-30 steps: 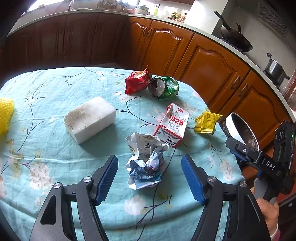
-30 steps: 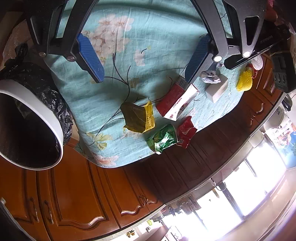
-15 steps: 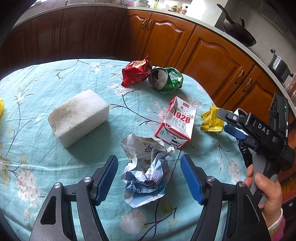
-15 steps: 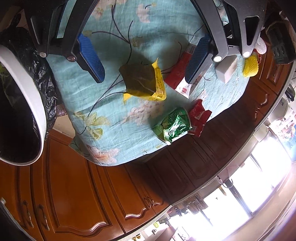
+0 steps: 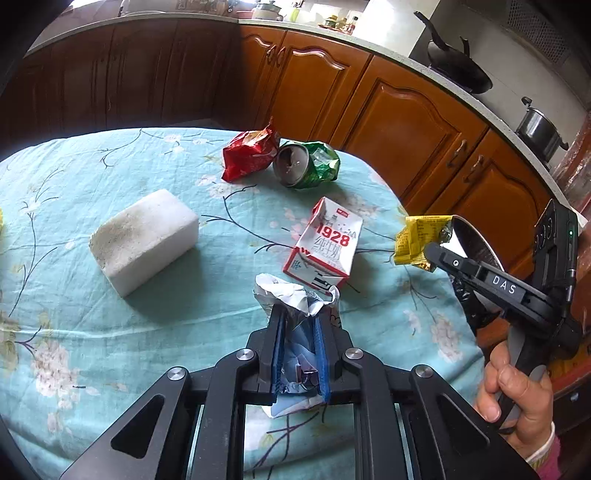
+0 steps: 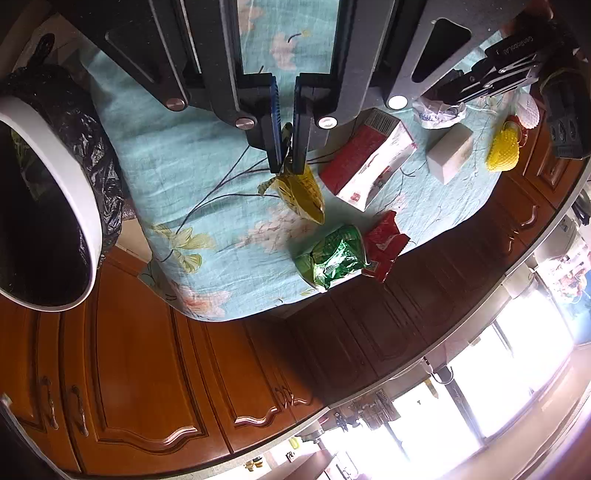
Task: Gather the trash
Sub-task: 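Grasp the crumpled white-blue paper with the left gripper while the right gripper grasps the yellow wrapper, then carry the paper and yellow wrapper over the bin and open both grippers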
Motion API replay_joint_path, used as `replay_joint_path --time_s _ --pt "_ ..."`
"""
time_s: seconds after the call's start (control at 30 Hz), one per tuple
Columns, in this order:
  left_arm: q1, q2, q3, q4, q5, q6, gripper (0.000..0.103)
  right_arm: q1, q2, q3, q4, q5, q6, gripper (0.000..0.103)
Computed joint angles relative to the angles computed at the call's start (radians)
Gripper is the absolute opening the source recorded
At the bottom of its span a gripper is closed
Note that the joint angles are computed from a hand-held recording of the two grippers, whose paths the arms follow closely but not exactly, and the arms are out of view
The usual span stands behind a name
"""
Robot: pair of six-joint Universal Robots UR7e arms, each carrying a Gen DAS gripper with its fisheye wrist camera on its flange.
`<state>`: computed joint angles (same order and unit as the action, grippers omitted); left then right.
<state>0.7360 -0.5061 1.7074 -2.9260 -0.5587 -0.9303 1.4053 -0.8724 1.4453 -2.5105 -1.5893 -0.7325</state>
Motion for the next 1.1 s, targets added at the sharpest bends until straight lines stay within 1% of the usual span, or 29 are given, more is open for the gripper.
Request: replay_joint_path --time_s 0.23,0.5,0.77,1.1 --pt "-0.03 0.016 -0.021 -0.052 -0.002 0.077 0.014 -0.023 -0.083 0.059 0.006 0.038 -0.013 0.004" --pt "-0.034 0.064 -0.1 -0.054 -0.041 0.154 0.014 -0.061 -0.164 0.097 -0.003 0.065 -0.008 0.004" --pt "-0.024 0.142 -0.241 -0.041 -0.098 0.259 0.014 -0.104 -0.208 0.102 -0.012 0.073 0.006 0.004" --pt "-0.01 0.253 -0.449 0.032 -0.151 0.384 0.014 -0.141 -0.22 0.055 -0.038 0.089 0.035 0.004"
